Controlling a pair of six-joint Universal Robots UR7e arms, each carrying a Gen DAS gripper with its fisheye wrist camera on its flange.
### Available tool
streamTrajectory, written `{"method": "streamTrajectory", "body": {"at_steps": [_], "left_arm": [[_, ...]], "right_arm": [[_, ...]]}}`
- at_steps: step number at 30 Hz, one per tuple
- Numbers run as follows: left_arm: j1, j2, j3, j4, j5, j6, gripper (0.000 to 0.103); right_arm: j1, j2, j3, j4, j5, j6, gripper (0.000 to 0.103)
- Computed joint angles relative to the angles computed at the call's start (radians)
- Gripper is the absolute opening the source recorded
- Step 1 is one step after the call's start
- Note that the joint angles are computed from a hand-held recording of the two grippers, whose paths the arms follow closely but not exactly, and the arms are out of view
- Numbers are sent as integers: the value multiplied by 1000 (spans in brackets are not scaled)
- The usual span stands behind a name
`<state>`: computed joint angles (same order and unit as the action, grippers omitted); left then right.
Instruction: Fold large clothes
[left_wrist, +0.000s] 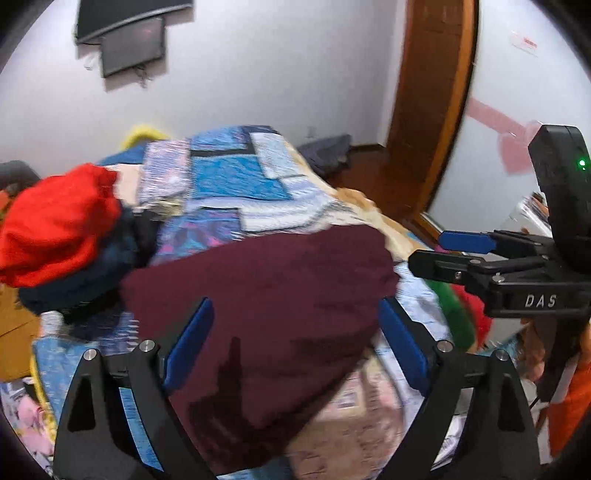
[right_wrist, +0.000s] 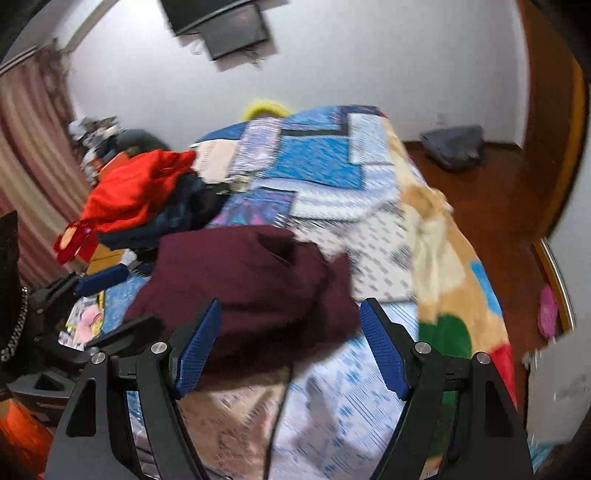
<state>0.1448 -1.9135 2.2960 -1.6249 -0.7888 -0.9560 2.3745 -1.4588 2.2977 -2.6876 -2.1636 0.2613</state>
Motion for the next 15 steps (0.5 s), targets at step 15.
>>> {"method": "streamTrajectory", "body": {"at_steps": [15], "left_arm": [[170,-125,72,151,-47,-91,92]], "right_arm": [[-203,26,18,70,152,-44,81]]}}
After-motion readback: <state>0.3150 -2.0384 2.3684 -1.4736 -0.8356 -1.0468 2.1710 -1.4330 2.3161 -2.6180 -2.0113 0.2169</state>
